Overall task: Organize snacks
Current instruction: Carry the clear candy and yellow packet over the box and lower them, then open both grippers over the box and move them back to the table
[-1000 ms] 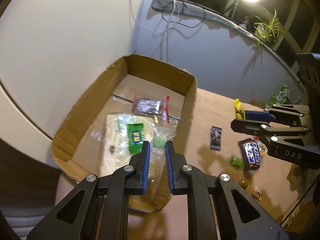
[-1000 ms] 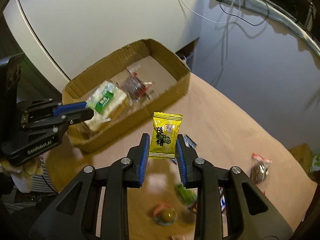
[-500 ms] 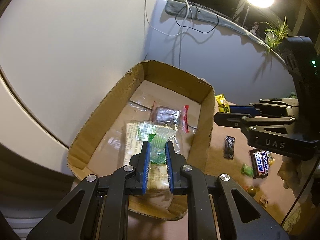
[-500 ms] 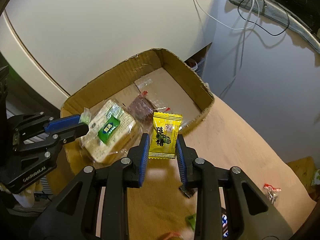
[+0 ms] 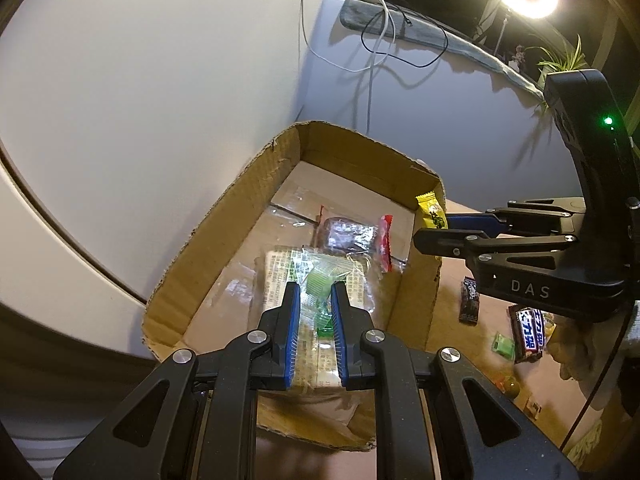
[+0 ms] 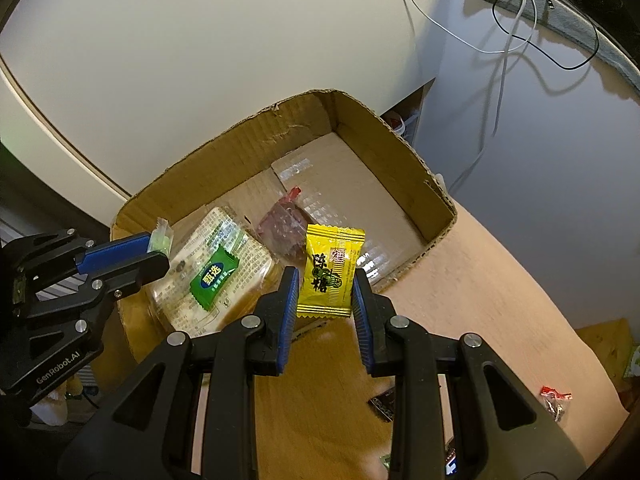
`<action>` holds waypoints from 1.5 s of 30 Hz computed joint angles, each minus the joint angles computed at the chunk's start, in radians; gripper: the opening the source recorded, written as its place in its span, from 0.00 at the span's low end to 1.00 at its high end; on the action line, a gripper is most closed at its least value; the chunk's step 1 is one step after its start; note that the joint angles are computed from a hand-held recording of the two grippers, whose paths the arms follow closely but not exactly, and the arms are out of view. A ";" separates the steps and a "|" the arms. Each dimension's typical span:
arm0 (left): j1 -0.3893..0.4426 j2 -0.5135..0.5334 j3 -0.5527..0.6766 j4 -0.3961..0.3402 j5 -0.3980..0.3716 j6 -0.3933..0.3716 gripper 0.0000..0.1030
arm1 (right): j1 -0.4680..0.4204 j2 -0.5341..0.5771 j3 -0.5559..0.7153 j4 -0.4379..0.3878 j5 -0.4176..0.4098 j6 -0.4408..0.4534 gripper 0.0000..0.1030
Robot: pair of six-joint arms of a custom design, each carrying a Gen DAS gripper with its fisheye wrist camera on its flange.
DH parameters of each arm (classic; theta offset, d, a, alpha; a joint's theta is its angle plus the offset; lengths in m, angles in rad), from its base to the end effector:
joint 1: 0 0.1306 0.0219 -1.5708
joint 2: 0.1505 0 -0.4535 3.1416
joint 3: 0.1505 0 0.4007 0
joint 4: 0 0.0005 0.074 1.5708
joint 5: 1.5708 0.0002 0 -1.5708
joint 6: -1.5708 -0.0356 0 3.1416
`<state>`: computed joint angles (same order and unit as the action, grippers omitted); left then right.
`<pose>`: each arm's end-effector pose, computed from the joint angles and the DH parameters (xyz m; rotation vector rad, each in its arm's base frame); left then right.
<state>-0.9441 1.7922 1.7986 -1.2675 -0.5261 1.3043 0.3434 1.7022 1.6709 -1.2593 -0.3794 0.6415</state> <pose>0.3772 -0.4913 0.4558 -0.5595 2.4774 -0.0621 0.5400 0.2065 0.4507 -1.3773 2.4081 0.4685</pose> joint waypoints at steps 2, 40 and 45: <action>0.001 -0.002 -0.003 0.000 -0.002 0.000 0.14 | 0.002 0.000 0.000 0.001 -0.005 0.003 0.27; -0.065 0.078 0.134 0.012 0.025 -0.075 0.43 | -0.248 -0.095 -0.054 -0.036 -0.038 0.062 0.70; -0.079 0.124 0.185 0.046 0.083 -0.117 0.43 | -0.340 -0.120 -0.106 -0.058 -0.015 0.109 0.70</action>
